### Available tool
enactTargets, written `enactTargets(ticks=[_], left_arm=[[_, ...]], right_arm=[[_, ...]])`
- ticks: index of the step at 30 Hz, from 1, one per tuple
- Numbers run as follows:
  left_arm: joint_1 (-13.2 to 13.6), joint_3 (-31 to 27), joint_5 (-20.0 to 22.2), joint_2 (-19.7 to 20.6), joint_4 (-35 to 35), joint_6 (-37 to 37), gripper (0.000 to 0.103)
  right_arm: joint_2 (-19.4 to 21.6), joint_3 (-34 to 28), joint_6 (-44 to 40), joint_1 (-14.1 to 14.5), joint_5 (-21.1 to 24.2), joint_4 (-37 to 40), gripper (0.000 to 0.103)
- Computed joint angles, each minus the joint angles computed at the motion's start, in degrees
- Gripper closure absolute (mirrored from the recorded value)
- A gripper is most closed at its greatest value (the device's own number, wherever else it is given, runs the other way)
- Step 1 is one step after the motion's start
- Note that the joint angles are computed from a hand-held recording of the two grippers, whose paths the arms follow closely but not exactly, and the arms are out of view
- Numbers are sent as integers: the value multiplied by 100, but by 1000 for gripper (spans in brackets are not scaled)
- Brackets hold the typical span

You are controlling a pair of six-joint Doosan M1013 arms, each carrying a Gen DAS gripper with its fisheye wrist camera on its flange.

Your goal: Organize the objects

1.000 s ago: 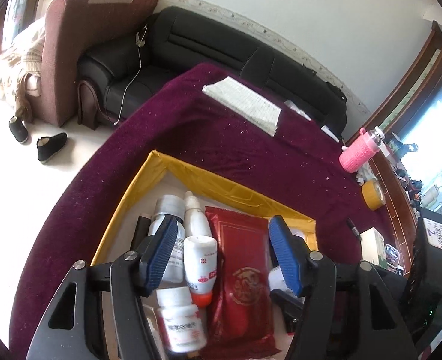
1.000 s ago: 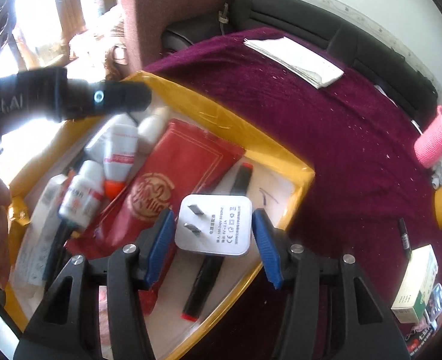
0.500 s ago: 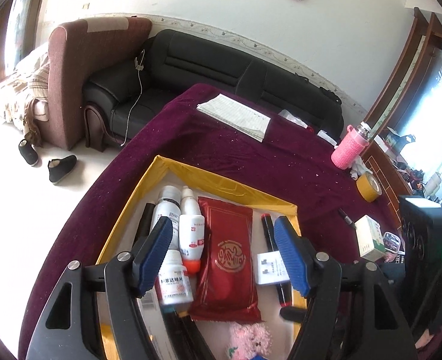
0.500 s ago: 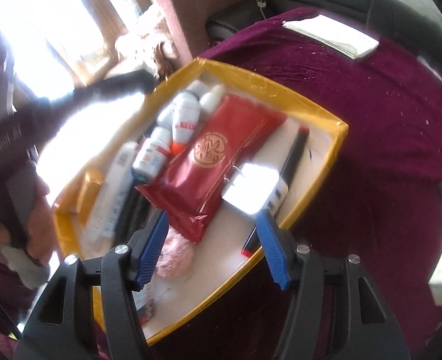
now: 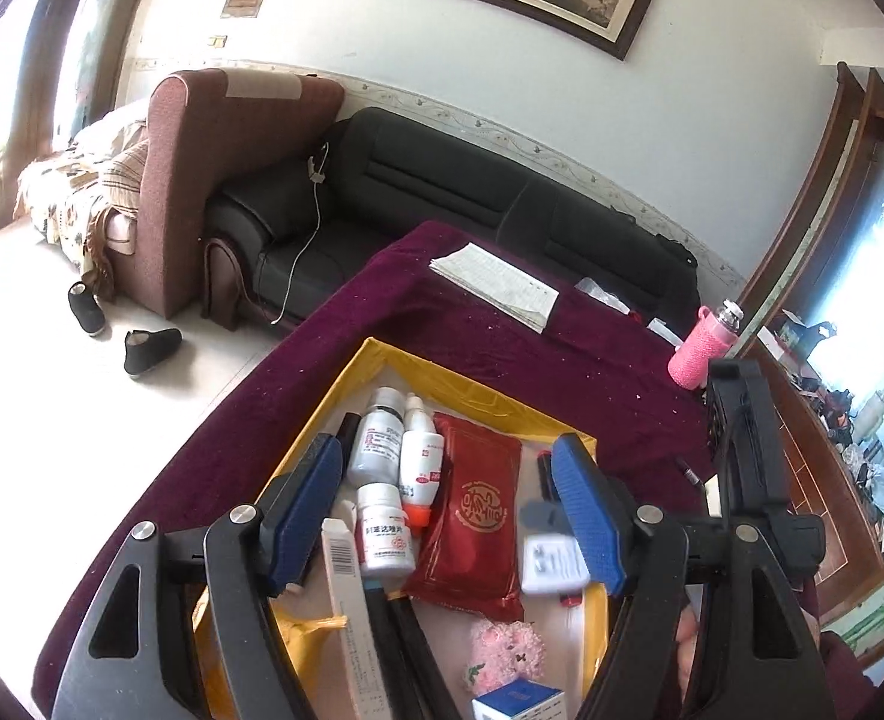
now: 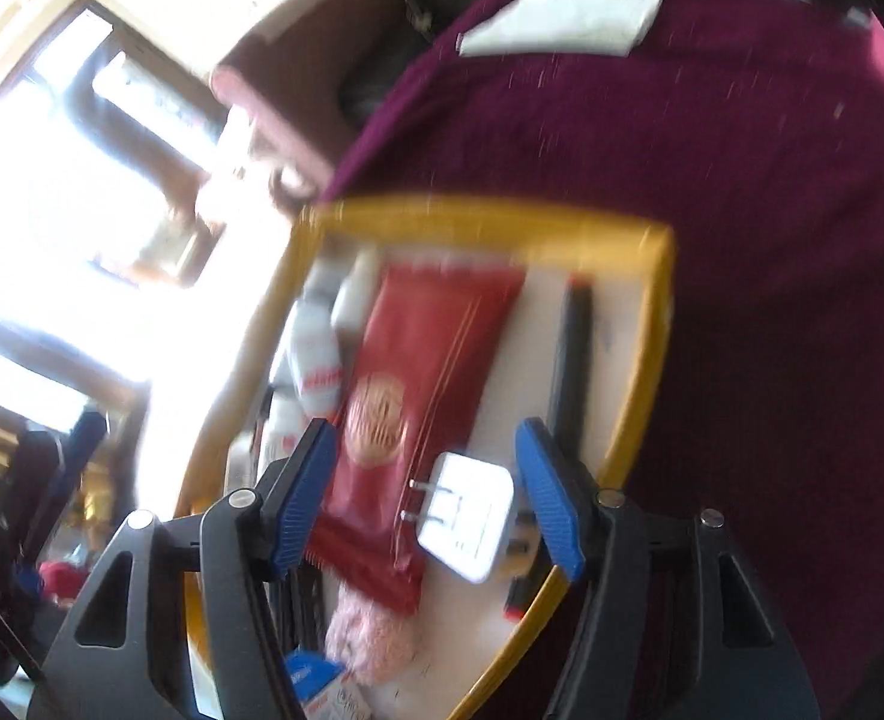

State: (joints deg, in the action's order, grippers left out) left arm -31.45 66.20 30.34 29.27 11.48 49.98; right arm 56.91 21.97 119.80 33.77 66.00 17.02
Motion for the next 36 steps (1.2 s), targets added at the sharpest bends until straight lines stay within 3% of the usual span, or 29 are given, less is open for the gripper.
enactTargets(ticks=[2,5,10,13,16,18,27,36], left_arm=[[-25,5,42,-1,180,-48,36],[-119,-6,140,17,819,-371,36],[-380,-52,472,56,2106,-1193,36],[-655,8,957,37,3615,-2066,34],[-836,143,1057,-26,4335,-2458,9],[-902,215,953,-73,4461,-2526,2],[-1185,-32,1212,21,3951,-1836,2],[-1502,-340,1463,154,3933,-1229,2]], right_arm=[[-147,386,-410,-68,-45,900,40],[-464,967,-876,-51,-175,1351,40],[-980,1553,-263,291,-660,-783,40],[-1212,1884,364,499,-888,-2017,40],[-1345,2128,827,646,-987,-2996,40],[-1429,2329,969,675,-1101,-3281,40],[-1940,3286,1570,770,-1473,-3693,40],[-2530,4233,2326,629,-1985,-3938,40]])
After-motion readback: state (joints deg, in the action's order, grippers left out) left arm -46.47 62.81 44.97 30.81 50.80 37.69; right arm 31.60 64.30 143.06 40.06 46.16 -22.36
